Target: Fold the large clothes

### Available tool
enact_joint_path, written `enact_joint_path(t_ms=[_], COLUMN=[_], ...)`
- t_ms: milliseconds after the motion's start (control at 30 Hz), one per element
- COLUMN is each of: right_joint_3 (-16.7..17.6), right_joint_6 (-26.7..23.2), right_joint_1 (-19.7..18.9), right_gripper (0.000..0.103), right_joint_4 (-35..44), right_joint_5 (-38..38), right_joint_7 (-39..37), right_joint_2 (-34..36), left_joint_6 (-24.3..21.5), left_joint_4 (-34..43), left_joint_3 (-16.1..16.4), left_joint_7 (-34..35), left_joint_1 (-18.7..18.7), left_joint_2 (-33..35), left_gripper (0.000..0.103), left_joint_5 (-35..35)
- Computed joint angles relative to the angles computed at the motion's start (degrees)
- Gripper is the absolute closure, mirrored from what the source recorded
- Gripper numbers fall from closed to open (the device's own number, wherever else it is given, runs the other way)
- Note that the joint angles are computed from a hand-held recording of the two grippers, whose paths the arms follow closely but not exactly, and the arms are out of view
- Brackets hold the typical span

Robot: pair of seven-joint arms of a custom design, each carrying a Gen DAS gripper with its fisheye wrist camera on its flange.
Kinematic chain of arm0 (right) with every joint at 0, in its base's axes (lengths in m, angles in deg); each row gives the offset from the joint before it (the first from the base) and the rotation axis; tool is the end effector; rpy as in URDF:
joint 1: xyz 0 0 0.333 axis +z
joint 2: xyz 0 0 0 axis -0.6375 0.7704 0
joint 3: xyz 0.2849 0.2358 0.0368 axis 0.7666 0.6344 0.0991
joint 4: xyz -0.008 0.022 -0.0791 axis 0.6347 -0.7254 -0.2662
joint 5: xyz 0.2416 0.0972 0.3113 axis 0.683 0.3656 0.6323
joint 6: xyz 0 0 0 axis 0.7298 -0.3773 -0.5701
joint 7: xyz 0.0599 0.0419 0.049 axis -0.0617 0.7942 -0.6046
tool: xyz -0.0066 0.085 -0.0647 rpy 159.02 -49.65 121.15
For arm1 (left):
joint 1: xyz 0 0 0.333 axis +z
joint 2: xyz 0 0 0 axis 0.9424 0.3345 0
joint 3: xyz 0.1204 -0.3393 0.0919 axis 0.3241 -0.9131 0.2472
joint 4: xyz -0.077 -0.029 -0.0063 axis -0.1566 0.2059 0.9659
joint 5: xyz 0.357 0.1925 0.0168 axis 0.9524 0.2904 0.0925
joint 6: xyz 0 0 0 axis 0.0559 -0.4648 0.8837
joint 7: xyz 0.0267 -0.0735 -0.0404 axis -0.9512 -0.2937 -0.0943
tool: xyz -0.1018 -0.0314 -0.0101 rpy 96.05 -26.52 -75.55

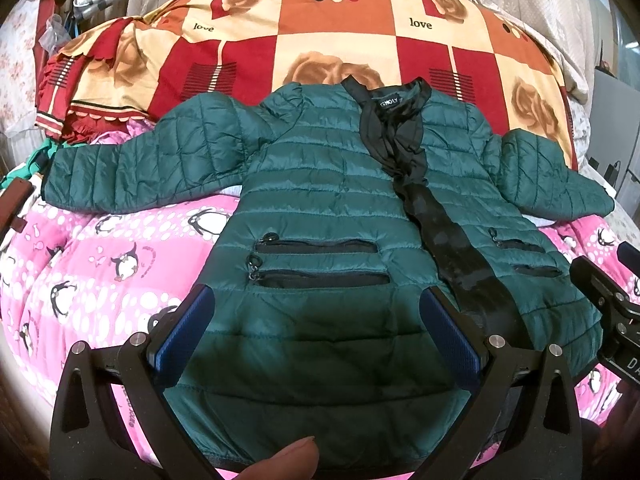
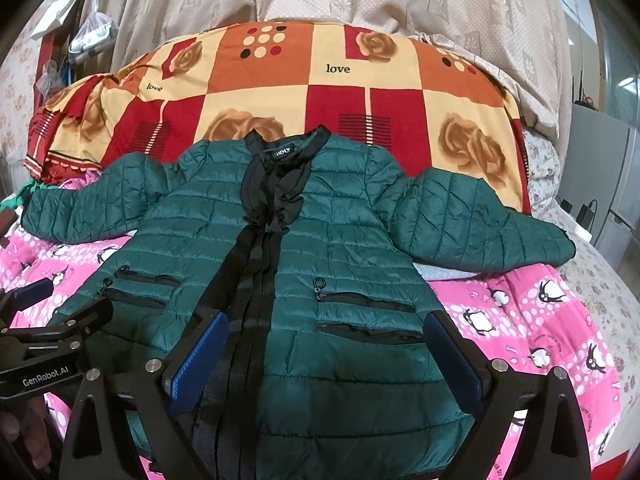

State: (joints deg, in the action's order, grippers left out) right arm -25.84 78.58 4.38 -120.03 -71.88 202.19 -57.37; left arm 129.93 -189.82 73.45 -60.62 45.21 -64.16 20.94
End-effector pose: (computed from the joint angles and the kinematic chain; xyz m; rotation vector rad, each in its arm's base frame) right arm 0.6063 0.4828 0.5404 -1.8953 1.2391 -0.8114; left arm 0.5509 -0.3782 0.5197 -1.9573 1.2771 -0.6917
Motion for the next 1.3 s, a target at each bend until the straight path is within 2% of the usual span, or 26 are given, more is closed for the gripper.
enact_joint_path(t_ms=[1300], right_joint_3=[0.1], right_joint_6=[-0.5], right_joint_1=[0.0], right_gripper=[0.006], right_joint_4=[0.3], right_joint_5=[0.3], right_joint_7=[-0.6], right_joint_2=[0.1], left_joint_6=[0.2], left_joint_4=[-0.1], left_joint_3=[0.0], left_joint_7=[0.3], left_joint_1=[0.2], left_joint_2=[-0.2], left_gripper=[0.000], left_joint_5=[-0.7])
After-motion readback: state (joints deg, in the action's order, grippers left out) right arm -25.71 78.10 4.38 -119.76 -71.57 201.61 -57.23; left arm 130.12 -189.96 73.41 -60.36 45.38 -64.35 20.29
